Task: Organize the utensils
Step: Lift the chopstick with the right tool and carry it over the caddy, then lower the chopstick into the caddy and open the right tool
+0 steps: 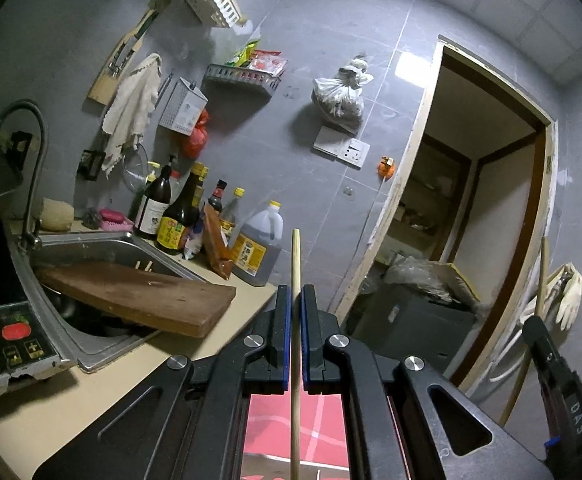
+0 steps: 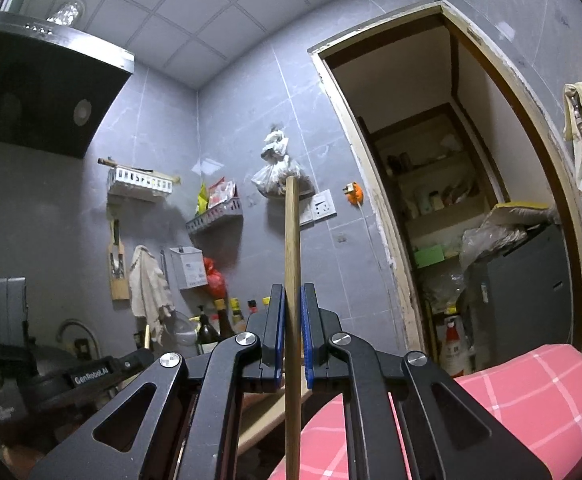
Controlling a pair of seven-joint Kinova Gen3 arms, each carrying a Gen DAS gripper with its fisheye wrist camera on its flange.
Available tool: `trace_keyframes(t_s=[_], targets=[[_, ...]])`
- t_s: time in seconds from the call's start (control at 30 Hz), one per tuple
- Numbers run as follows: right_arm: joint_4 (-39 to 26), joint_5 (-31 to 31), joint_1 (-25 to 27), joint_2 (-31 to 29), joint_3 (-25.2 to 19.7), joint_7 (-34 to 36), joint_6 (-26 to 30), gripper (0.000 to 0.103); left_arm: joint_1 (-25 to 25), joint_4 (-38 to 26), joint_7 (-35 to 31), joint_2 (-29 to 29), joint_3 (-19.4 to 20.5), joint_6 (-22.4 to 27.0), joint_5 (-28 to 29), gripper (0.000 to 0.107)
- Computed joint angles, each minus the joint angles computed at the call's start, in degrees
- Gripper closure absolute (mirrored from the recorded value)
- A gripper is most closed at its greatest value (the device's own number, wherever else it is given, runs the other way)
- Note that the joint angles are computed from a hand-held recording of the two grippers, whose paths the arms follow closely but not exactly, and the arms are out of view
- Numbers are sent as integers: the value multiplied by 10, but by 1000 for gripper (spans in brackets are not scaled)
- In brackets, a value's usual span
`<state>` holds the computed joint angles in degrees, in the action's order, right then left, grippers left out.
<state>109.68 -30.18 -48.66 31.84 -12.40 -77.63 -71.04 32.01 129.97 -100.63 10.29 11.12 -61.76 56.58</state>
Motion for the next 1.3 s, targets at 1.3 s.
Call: trace_keyframes(t_s=[1.3], targets=[[29,-93,-7,-87,21,47,265,79,47,23,-35,-13,16,104,34,80]])
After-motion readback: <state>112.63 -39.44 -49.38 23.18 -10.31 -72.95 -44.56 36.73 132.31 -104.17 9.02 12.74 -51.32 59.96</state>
